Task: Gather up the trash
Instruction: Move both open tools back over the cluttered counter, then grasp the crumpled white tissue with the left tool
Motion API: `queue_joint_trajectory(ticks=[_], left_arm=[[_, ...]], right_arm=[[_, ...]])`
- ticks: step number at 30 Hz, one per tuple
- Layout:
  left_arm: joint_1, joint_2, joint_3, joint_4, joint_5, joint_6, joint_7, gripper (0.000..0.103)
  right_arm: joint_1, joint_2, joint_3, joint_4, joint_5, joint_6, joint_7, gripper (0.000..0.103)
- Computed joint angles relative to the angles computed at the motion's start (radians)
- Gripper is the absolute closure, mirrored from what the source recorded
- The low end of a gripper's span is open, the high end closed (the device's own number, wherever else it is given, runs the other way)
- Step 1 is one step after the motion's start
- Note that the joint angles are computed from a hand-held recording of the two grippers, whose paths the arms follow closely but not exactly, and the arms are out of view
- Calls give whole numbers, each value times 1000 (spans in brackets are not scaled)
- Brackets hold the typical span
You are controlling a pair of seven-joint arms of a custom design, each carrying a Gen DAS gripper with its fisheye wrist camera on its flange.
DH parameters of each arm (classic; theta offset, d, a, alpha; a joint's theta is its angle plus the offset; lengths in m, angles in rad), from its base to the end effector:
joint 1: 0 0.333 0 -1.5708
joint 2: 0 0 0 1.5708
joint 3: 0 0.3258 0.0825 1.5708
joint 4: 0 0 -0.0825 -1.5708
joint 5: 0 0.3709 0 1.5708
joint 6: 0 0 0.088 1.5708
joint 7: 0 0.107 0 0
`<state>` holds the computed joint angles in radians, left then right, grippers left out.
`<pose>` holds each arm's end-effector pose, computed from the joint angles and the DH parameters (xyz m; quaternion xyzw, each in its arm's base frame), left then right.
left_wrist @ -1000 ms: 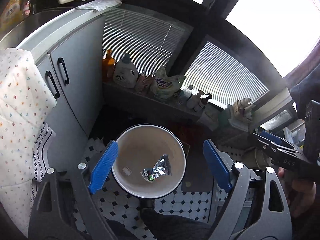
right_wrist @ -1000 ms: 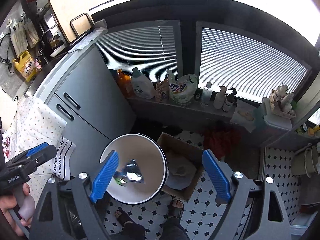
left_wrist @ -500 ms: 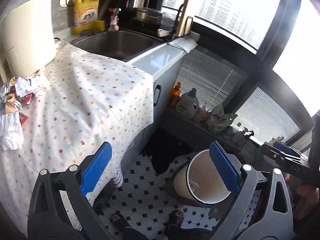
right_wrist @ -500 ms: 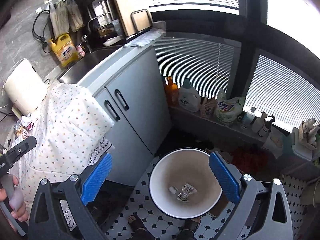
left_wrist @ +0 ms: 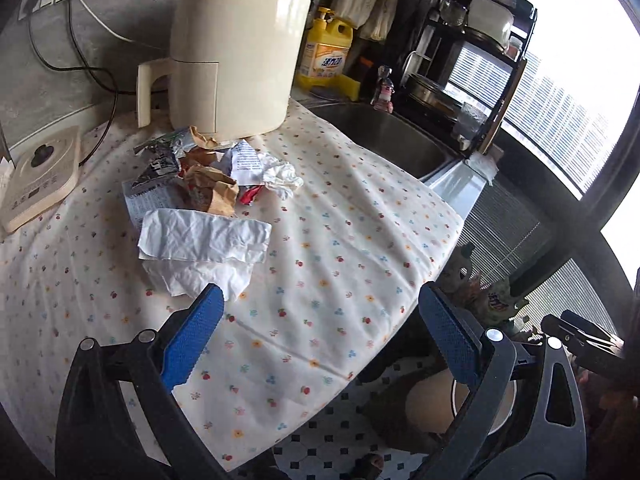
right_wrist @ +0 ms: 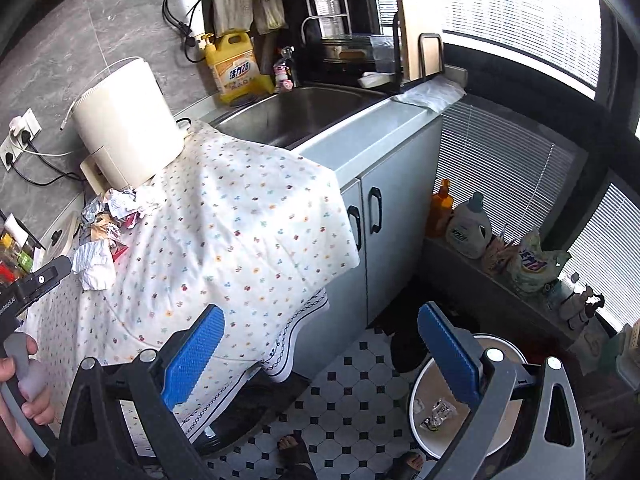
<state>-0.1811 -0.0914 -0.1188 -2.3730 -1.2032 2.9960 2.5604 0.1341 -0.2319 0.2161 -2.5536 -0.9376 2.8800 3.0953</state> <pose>0.4915 -0.0829 0.4280 -0.5982 0.6968 -0.3667 0.1486 0.4053 0.1987 0.4103 -0.5519 0.7595 -0.2151 0.2689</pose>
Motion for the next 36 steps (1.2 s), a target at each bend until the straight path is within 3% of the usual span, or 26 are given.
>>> queue_joint_trajectory(ticks=[8, 12, 18, 26, 29, 31, 33, 36], left_arm=[[94, 55, 49, 65, -120, -86, 190, 6], [160, 114, 47, 123, -99, -158, 202, 10], [238, 220, 17, 224, -1, -238, 179, 21], [317, 303, -38, 302, 2, -310, 204, 23], [322, 305, -42, 303, 20, -338, 198, 45], [323, 303, -41, 299, 41, -349, 177, 79], [335, 290, -43, 288, 14, -367, 198, 93], [358, 241, -33, 254, -98, -422, 287, 98]], right_arm=[[95, 163, 5, 191, -65, -90, 94, 8], [160, 207, -18, 246, -90, -148, 159, 8], [249, 215, -48, 256, -80, -259, 216, 8], [281, 186, -47, 215, -30, -325, 255, 8], [286, 199, -45, 228, -28, -331, 249, 8], [289, 216, -48, 247, -29, -322, 242, 8], [294, 235, -53, 272, -44, -306, 241, 8], [308, 275, -61, 324, -72, -288, 218, 8]])
